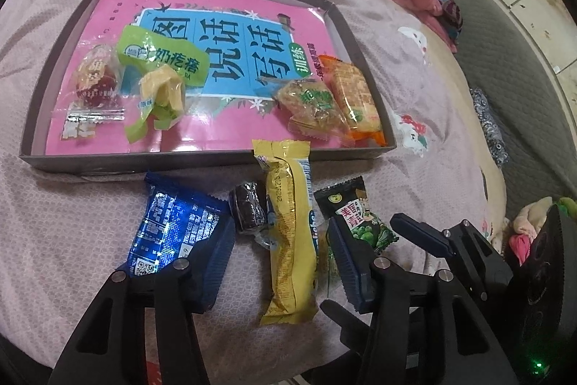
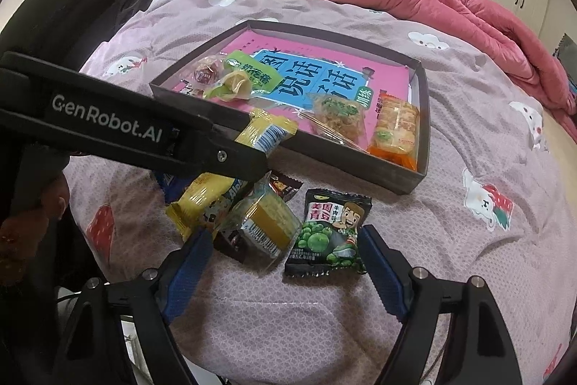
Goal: Organize snacks
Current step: 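Grasp the yellow snack bar with left tool while right tool grasps the wrapped cake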
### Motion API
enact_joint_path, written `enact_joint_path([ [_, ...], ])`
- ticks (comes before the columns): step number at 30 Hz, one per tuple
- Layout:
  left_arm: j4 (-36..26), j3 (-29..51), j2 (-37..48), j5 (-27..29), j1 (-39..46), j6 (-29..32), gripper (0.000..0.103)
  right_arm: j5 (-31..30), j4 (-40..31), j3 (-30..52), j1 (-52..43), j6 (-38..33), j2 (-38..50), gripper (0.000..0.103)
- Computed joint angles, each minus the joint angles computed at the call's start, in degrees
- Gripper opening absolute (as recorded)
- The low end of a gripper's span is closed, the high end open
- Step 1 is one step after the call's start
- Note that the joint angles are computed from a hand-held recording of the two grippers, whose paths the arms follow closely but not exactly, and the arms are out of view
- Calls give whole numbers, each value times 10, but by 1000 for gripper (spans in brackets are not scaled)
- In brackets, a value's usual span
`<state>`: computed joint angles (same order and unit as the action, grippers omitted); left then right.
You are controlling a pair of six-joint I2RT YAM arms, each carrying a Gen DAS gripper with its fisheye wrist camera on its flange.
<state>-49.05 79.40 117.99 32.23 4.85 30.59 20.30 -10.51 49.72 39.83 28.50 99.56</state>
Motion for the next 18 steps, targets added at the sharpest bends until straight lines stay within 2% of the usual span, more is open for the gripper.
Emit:
enact_joint_path([
  [14, -47, 47, 45, 12, 10, 10, 41, -36, 45, 6, -13, -50, 25, 63],
  [18, -57, 53, 52, 13, 15, 21, 38, -47, 48, 11, -27, -52, 35, 50],
])
